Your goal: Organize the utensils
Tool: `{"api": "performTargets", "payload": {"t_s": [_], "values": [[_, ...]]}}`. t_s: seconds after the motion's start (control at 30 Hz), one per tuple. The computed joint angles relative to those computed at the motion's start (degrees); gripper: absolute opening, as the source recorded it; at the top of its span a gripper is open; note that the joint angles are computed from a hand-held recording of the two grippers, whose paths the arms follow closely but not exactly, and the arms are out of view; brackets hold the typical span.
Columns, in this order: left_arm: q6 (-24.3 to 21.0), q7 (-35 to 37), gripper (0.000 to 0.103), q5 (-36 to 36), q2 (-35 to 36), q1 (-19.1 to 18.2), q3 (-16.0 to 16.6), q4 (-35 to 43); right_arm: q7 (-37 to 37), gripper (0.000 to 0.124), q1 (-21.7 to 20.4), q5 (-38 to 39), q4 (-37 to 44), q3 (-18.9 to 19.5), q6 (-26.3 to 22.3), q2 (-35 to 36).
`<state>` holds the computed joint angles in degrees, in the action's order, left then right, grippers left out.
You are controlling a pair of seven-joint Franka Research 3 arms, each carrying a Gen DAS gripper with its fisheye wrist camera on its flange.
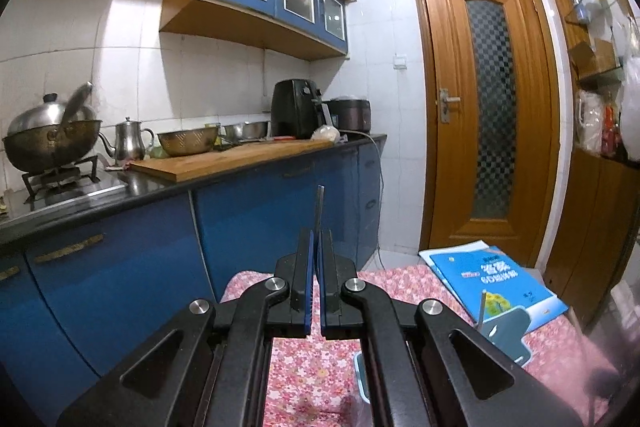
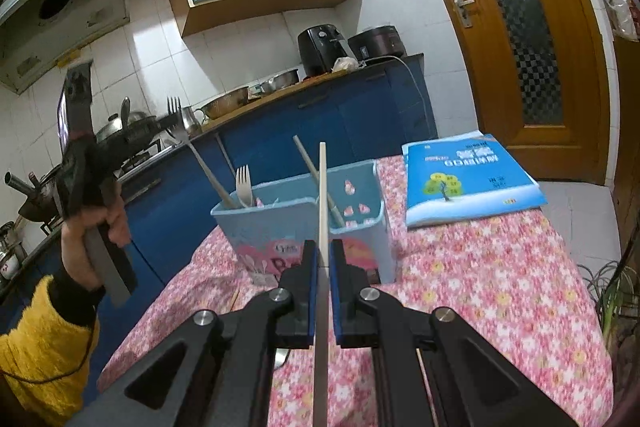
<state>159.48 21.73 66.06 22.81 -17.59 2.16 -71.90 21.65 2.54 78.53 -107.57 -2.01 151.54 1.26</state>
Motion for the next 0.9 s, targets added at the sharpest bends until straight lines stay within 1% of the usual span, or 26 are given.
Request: {"api": "performTargets", "payload": {"t_s": [0.1,0.23,0.37,0.53,0.67,0.77,0.83,0.9], "values": [[1.68,1.32,0.0,-2.23,1.11,0.86,-0.6,-0.17,-2.15,0.007,-0.1,2.11,3.51,0.32,0.09,2.23],[4.27,1.82,0.0,-4.25,1.74,1.07,-0.28,-1.43,-4.52,0.007,-0.78,5.49,9.87,1.55,0.04,6.59],[6.57,2.12,0.0,-6.45,2.3,1.17,0.05,-2.51,-4.69,0.007,-1.47,5.92,16.37,3.52,1.95,11.7],[9.15,4.44,0.001,-10.38,3.24,1.62,-0.12,-2.84,-1.64,0.008,-2.48,2.54,24.21,6.22,4.51,18.2],[10.66,6.49,0.001,-12.82,3.69,1.21,0.39,-3.06,-2.61,0.007,-3.45,1.22,28.66,9.07,7.63,22.04],[11.47,7.64,0.001,-14.55,3.99,0.98,0.65,-3.31,-3.11,0.007,-3.88,-0.31,30.41,10.66,9.56,23.76],[11.79,9.2,0.002,-16.43,4.27,1.32,0.15,-3.48,-4.13,0.008,-4.02,-1.49,30.45,11.59,10.91,24.33],[11.95,10.11,0.002,-17.8,4.5,1.24,0.26,-3.58,-3.19,0.007,-3.89,-4.0,30.08,11.81,11.4,24.56]]}}
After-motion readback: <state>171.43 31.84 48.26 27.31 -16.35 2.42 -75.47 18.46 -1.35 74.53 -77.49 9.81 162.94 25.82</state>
